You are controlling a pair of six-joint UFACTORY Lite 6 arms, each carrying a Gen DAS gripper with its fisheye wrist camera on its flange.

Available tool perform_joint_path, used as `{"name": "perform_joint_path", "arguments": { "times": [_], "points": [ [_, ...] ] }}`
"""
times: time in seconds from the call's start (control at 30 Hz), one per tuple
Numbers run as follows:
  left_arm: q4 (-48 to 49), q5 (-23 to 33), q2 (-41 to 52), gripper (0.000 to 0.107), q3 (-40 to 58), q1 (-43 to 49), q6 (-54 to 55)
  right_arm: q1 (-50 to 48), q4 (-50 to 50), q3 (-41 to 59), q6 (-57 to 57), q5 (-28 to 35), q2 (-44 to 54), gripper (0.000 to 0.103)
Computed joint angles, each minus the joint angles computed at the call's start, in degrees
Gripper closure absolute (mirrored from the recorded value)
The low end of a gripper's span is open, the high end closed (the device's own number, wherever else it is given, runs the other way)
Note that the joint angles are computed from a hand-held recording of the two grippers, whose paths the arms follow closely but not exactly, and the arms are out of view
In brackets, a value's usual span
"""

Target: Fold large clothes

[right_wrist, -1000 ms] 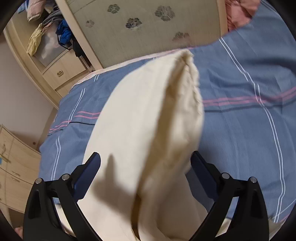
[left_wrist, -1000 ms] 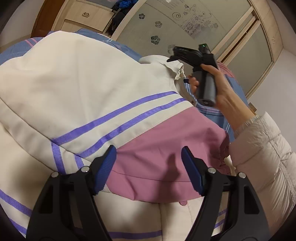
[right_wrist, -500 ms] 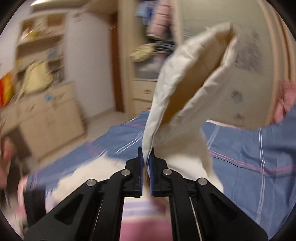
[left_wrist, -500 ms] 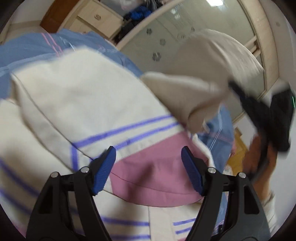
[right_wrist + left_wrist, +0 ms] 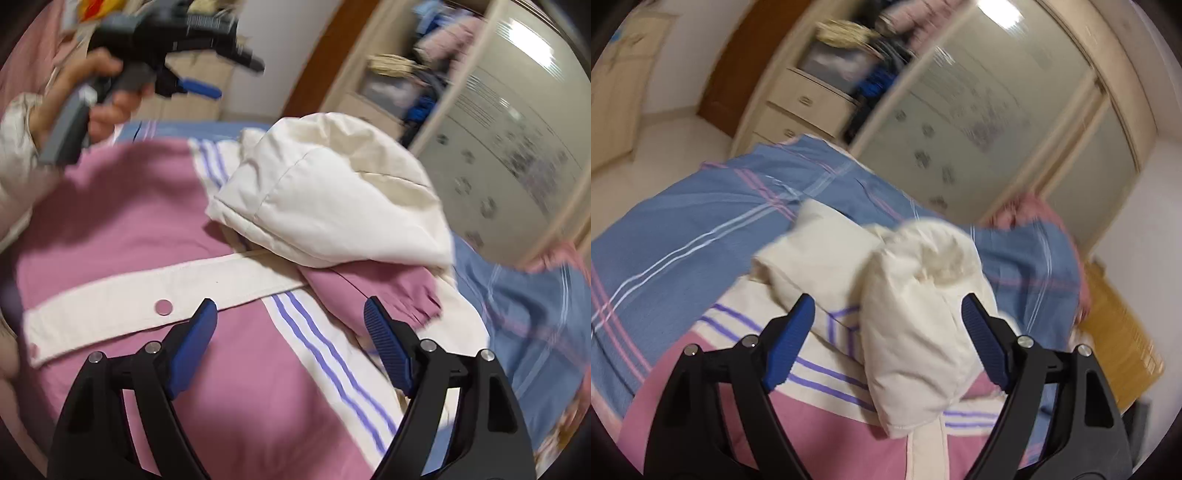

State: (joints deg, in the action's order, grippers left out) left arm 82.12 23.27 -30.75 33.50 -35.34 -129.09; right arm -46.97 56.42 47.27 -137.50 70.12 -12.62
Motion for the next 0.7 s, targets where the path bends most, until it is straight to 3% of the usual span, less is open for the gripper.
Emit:
{"name": "perform_joint_path", "arguments": {
  "times": [0.1, 0.17, 0.2, 0.27, 0.37, 0.53, 0.7],
  "points": [
    [-1.6, 0.3, 13.9, 0.030, 9.6, -2.9, 5.4, -3.0, 0.4, 5.1, 9.2, 4.9, 2.2, 0.024],
    [-9.7, -3.4, 23.0, 0.041, 15.4, -1.8, 15.0, 0.5, 2.4, 8.3, 17.8, 2.9, 4.8, 0.037],
    [-13.2, -2.0, 29.0, 0.045, 18.6, -2.0, 18.4, 1.1, 2.8, 8.8, 21.3, 2.8, 5.4, 0.040],
    [-14.1, -4.2, 35.6, 0.048, 20.2, -0.5, 18.0, 5.3, 4.1, 13.0, 29.5, 1.9, 9.6, 0.052],
    [-3.7, -10.2, 38.9, 0.049, 17.4, 2.4, 5.6, 13.0, 6.7, 20.4, 38.0, -2.2, 16.3, 0.058],
    [-1.3, -6.8, 40.8, 0.048, 17.7, 0.4, 3.8, 28.6, 4.5, 41.9, 57.9, -8.7, 32.0, 0.067],
    [7.8, -6.7, 40.9, 0.048, 16.2, 0.0, -5.5, 43.9, -4.3, 70.7, 80.2, -14.4, 53.4, 0.067]
  ]
}}
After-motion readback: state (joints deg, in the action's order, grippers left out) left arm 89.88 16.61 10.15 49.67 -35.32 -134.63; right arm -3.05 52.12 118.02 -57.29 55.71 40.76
